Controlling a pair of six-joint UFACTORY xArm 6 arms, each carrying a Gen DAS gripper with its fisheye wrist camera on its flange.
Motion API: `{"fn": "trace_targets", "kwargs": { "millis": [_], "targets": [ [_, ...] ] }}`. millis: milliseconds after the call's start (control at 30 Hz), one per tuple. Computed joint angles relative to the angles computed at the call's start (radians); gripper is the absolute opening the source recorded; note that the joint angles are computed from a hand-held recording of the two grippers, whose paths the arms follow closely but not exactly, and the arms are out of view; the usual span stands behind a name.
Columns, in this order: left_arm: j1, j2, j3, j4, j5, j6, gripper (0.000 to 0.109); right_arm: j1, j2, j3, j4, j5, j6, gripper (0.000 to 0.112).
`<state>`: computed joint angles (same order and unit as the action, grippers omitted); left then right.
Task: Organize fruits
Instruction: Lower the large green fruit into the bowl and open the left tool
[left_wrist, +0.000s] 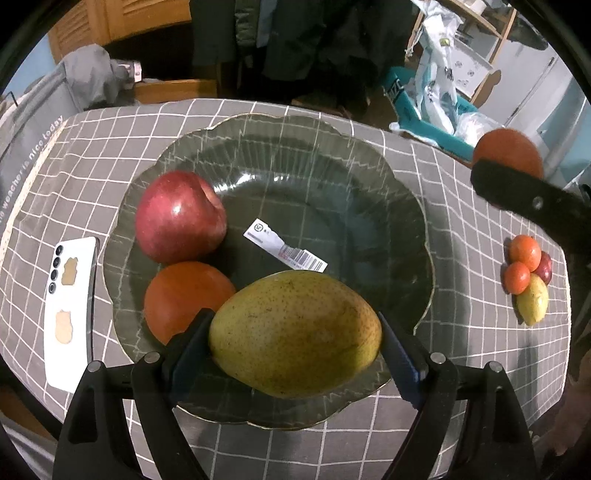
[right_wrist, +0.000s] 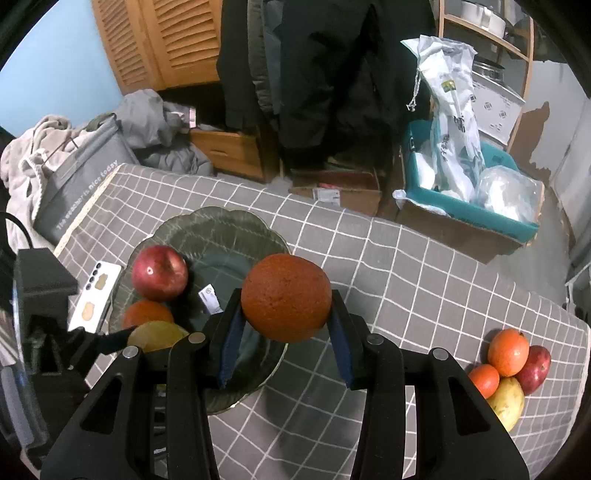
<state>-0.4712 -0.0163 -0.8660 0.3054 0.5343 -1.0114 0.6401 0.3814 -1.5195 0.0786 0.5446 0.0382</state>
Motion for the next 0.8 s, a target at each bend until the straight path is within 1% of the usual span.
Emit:
{"fn": "trace_targets", "kwargs": {
  "millis": [100,233,333,467,633,800],
  "targets": [
    [-0.007,0.011,-0.016,0.010,0.021,0.004,0.087,-0.001,-0.001,0.002,0.003,-0.002,-0.002,0.042],
    [-0.001,-0.015,0.001,0.056,-0.006,-0.040,0.088,-0.001,-0.001,0.002,0.004,-0.001,-0.003,0.042],
    [0.010,-0.034,0.012,0.067,-0.007,-0.057,0.090,0.000,0.008,-0.010,0.007,0.006,0.000,0.042],
    [0.020,-0.065,0.035,0.073,-0.003,-0.083,0.090,0.000,0.032,-0.038,0.020,0.025,-0.008,0.042],
    [0.040,-0.109,0.055,0.113,0.032,-0.141,0.090,0.002,0.069,-0.072,0.060,0.051,-0.042,0.042],
    [0.068,-0.149,0.096,0.122,0.030,-0.189,0.090,0.013,0.114,-0.106,0.087,0.091,-0.069,0.042]
  ]
}}
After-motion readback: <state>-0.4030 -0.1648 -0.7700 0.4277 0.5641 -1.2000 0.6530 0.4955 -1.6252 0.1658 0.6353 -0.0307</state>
